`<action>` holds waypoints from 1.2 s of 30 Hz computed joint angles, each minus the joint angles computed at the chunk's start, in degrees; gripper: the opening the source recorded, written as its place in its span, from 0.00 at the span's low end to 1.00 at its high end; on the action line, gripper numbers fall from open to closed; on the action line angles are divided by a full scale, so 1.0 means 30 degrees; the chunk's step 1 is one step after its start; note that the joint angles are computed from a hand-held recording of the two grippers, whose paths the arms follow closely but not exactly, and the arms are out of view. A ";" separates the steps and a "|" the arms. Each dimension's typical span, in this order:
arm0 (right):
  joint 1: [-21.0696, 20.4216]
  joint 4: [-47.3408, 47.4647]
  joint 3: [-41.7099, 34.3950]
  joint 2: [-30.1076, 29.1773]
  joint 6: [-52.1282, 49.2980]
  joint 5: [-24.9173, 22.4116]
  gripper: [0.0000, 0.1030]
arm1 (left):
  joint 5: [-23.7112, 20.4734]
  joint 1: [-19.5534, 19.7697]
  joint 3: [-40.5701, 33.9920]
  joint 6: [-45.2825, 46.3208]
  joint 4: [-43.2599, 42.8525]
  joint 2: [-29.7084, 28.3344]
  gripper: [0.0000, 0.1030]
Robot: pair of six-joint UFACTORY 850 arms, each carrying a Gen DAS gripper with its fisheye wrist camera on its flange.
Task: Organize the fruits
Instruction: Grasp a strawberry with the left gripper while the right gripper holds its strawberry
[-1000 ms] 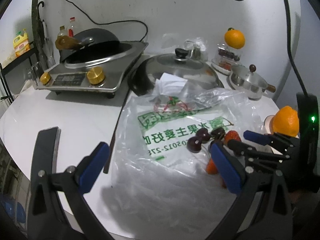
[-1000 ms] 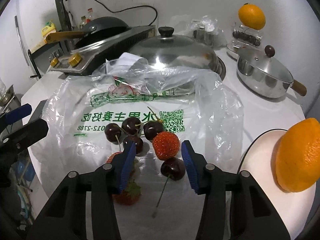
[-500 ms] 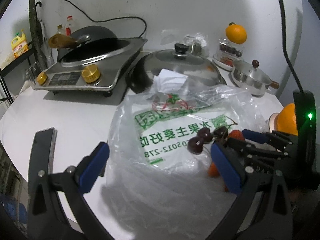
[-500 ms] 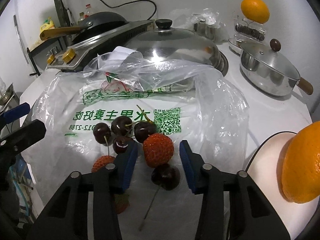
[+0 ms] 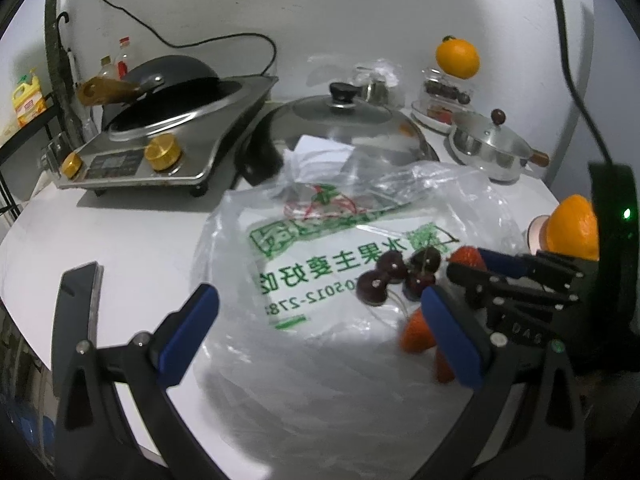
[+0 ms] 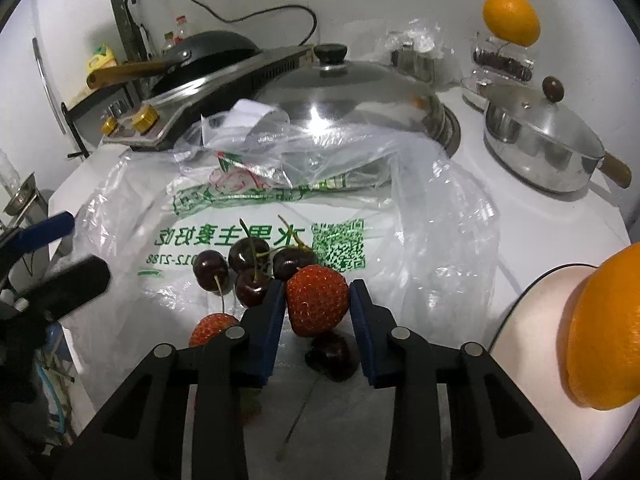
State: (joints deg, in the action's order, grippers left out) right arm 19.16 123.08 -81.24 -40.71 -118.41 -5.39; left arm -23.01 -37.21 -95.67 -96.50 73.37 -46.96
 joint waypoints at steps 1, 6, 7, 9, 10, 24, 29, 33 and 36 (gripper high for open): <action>-0.0033 0.1298 0.0160 0.0147 -0.1244 -0.0093 0.34 | 0.0014 -0.0041 -0.0110 0.0205 -0.0127 -0.0066 0.99; -0.0206 0.4604 0.0903 0.0853 -0.4564 -0.0547 0.34 | 0.0172 -0.0237 -0.0544 0.0999 -0.0476 -0.0314 0.99; -0.0236 0.4968 0.1050 0.0987 -0.4962 -0.0649 0.34 | 0.0238 -0.0269 -0.0651 0.1181 -0.0577 -0.0375 0.99; -0.0307 0.5952 0.1327 0.1229 -0.5956 -0.0844 0.34 | 0.0329 -0.0339 -0.0948 0.1738 -0.0911 -0.0583 0.99; -0.0345 0.6047 0.1407 0.1310 -0.6040 -0.0918 0.34 | 0.0372 -0.0360 -0.1143 0.2266 -0.1338 -0.0712 0.99; -0.0895 0.5470 0.2058 0.1668 -0.5421 -0.1517 0.34 | 0.0789 -0.0244 -0.4332 1.0850 -0.9799 -0.3173 0.82; -0.0983 0.4581 0.2043 0.1644 -0.4605 -0.1622 0.34 | 0.1344 -0.0048 -0.4683 1.3937 -1.3249 -0.3454 0.70; -0.0983 0.4442 0.2026 0.1624 -0.4478 -0.1644 0.34 | 0.1663 0.0071 -0.4691 1.5695 -1.5131 -0.3440 0.63; -0.0959 0.4593 0.2000 0.1599 -0.4607 -0.1652 0.34 | 0.1759 0.0124 -0.4871 1.7587 -1.6979 -0.3499 0.55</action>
State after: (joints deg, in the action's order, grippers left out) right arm 16.28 136.86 -75.24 -35.92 -132.23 -10.34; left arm -17.73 -36.84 -110.29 -43.74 22.43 -57.45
